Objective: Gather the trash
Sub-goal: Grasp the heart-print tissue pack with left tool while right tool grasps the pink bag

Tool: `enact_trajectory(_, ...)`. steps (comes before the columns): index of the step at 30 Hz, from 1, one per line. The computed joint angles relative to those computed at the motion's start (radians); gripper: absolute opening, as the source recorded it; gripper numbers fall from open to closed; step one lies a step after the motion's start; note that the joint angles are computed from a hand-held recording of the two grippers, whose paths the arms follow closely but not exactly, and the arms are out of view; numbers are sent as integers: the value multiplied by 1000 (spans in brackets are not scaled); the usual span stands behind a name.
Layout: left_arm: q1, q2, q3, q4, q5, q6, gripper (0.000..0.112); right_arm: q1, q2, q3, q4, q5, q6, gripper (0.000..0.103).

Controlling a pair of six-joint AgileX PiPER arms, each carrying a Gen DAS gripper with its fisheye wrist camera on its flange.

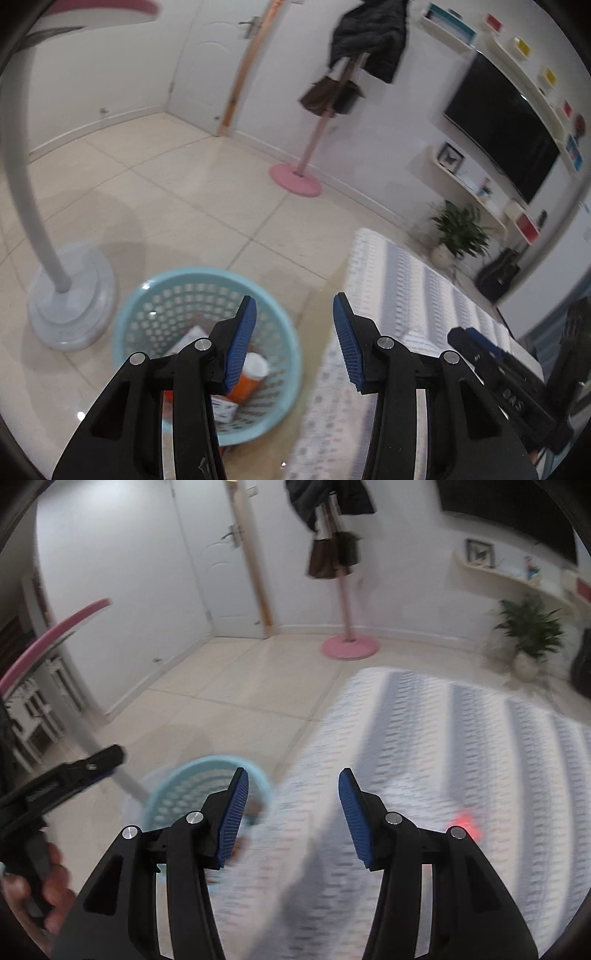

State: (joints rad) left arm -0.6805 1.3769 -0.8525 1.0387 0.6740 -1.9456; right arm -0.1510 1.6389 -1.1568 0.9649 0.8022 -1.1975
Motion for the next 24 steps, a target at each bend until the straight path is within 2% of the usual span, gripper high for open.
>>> enact_trajectory(2,-19,53,-47,3,-12,11,45,-64,32,-40,-10,10,-26,48)
enact_trajectory(7,-61,250,-224,-27,-55,57,67,-202,156,-137,-18,10,-82,48)
enact_trajectory(9,-57,314,-282,-42,-95,74,69,-238,211,-173,-20,17,-92,48)
enact_trajectory(12,-38,444,-403,-121,-164,143,72,-280,282,-224,-20,42,-118,48)
enact_trajectory(15,-2,591,-550,-335,-215,336,73,-303,341,-274,-29,85,-155,48)
enact_trajectory(16,4,626,-587,-388,-207,383,73,-307,348,-276,-31,94,-169,49)
enact_trajectory(18,25,708,-689,-532,-168,513,73,-310,370,-281,-34,112,-213,58)
enact_trajectory(20,51,783,-781,-689,-136,665,73,-321,378,-266,-25,119,-262,59)
enact_trajectory(22,68,837,-841,-757,-112,708,73,-327,397,-263,-30,136,-279,60)
enact_trajectory(24,64,883,-909,-760,-57,708,73,-327,400,-258,-37,137,-283,60)
